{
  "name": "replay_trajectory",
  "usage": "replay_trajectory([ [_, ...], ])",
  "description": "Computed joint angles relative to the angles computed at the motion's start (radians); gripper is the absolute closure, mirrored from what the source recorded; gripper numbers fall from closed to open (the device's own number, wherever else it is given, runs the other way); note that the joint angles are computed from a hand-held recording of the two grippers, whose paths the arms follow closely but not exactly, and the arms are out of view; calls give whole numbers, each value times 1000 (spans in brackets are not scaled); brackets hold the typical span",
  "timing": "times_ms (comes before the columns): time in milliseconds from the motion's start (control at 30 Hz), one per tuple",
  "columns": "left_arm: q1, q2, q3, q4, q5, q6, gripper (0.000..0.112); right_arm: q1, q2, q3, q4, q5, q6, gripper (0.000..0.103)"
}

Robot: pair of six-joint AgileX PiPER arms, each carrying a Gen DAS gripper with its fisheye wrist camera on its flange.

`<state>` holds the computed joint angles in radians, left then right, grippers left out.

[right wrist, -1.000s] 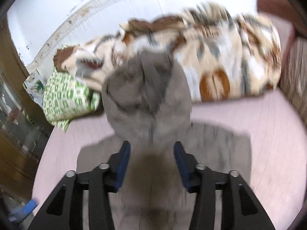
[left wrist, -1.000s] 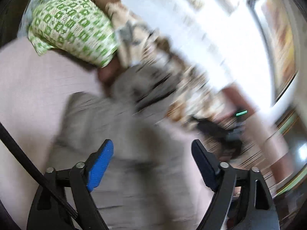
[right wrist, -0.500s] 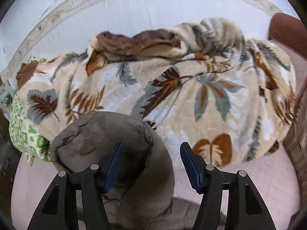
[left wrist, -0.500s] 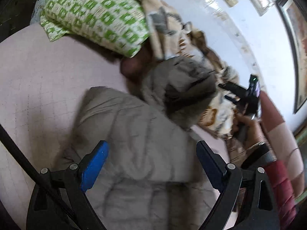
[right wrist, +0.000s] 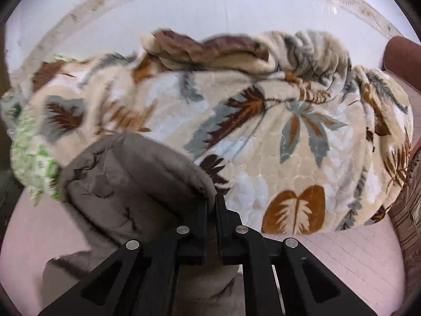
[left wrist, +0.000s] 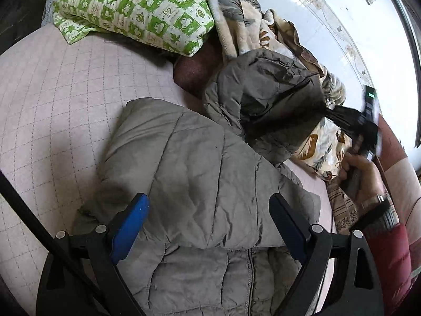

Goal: Fold large clothes

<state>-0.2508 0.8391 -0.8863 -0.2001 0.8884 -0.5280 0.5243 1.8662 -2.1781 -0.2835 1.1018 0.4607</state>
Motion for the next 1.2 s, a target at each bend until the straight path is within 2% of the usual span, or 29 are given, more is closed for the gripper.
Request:
replay_trajectory([
  [133, 39, -16, -14, -47, 20, 41, 20, 80, -252, 327, -62, -110, 62, 96],
  [267, 165, -37, -41, -132, 68, 149, 20, 197, -458, 560, -152, -144, 151, 97],
  [400, 415, -57, -45, -320, 163, 364, 20, 419, -672, 775, -326, -94, 352, 97],
  [467, 479, -49, -37, -371, 187, 424, 20, 590, -753, 903, -444, -17, 508, 97],
  [533, 471, -36, -28, -374, 182, 430, 20, 685, -790, 1036, -476, 19, 627, 97],
  [567, 441, -26, -19, -364, 168, 417, 20, 687, -798, 1087, -457, 4, 654, 97],
  [633, 376, -18, -5, -330, 137, 380, 20, 652, -797, 1228, -402, -69, 708, 98],
  [667, 300, -11, -1, -271, 107, 324, 20, 607, -788, 1295, -360, -135, 716, 98],
  [733, 185, -2, 4, -175, 65, 230, 20, 559, -776, 1360, -315, -206, 727, 98],
  [833, 36, 16, 1, -21, 24, 87, 20, 595, -792, 1367, -380, -171, 815, 98],
  [867, 3, 21, -1, 21, 16, 51, 20, 633, -808, 1341, -439, -125, 853, 98],
  [933, -19, 30, -4, 52, 7, 26, 20, 665, -837, 1288, -491, -106, 850, 98],
  [1000, -13, 33, -1, 47, -1, 28, 20, 634, -830, 1205, -462, -153, 767, 97],
  [1067, -6, 39, 0, 43, -3, 28, 20, 542, -770, 1109, -329, -271, 610, 97],
  [1133, 1, 46, 3, 41, -2, 28, 20, 480, -685, 1025, -213, -336, 498, 91],
  [1200, 26, 48, 4, 23, 5, 47, 20, 440, -574, 930, -129, -349, 401, 84],
])
